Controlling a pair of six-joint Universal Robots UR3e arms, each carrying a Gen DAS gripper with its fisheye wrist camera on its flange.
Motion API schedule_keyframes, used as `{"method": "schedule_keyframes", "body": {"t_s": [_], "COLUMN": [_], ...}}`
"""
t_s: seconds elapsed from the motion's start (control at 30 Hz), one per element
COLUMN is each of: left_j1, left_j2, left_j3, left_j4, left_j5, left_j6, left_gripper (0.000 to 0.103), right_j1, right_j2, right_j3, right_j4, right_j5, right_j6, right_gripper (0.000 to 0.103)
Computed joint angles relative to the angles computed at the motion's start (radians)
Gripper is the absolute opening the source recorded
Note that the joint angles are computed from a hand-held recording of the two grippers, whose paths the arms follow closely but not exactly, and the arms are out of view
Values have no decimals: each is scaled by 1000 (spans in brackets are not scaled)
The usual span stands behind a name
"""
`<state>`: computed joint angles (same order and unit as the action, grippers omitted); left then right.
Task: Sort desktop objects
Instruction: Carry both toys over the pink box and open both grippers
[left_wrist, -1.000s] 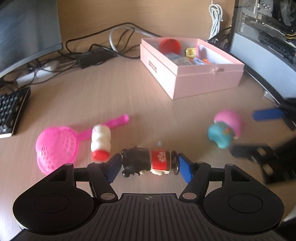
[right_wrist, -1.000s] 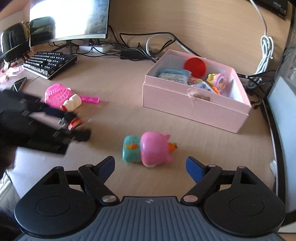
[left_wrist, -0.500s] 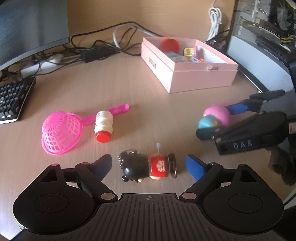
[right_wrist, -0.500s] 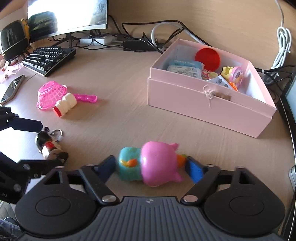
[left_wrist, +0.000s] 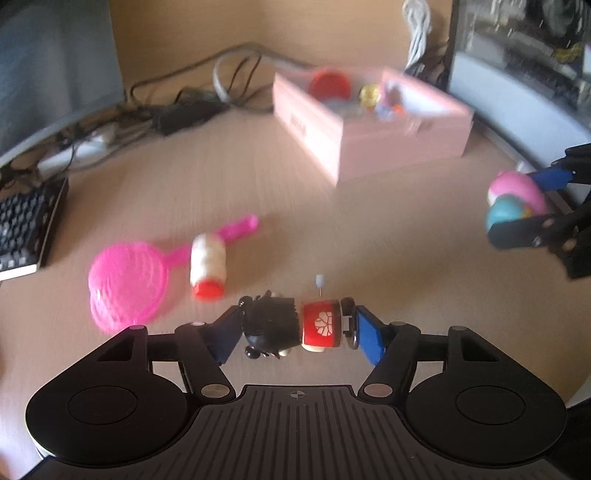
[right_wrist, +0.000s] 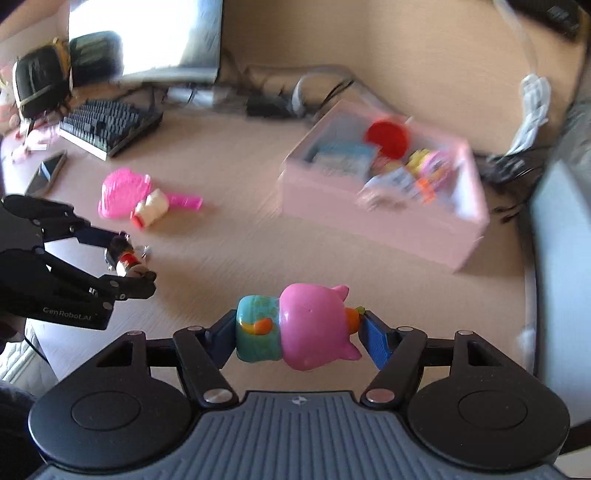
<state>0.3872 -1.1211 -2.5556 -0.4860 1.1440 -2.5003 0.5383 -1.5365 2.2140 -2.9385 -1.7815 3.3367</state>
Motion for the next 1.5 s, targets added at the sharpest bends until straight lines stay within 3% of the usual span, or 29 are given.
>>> {"method": "schedule_keyframes", "body": {"t_s": [0.1,0.27,0.43,0.5,0.6,0.73,0.87,1.1,1.27,1.4,1.5], "left_j1": [-16,-157,-352,-408,-459,-405,-329,-170,-55,41,81], "left_j2": [-12,-279,-621,-747,-861,-760,-580,-215,-11,115,172], "left_j3": [119,414,751,900,1054,888,619,225,91,52,43], "left_j4": [-38,130,289,269,194,208,204,48,-90,-176,-232], "left_j5": [-99,-162,-28,24,109,63,47,25,24,24,37], "left_j6": [-25,-172,-279,-307,-370,-372,-324,-290,-252,-228,-213], "left_gripper": [70,71,71,72,81,96,96,97,97,97,97], "right_j1": [-20,-13,-19,-33,-78,-141,-219,-271,-246,-238,-260], "right_j2": [-156,-317,-335,-320,-331,-335,-261,87,325,470,580], "right_j3": [10,-22,-31,-30,-10,15,-3,-208,-441,-647,-794], "right_j4": [66,93,16,-10,-23,-21,-44,-142,-157,-158,-131], "right_j5": [-40,-119,-172,-181,-150,-100,-29,3,-44,5,105], "right_j6": [15,8,-27,-25,-36,-53,-66,-71,-71,-70,-44], "right_gripper": [70,70,70,70,70,70,70,69,69,69,80]}}
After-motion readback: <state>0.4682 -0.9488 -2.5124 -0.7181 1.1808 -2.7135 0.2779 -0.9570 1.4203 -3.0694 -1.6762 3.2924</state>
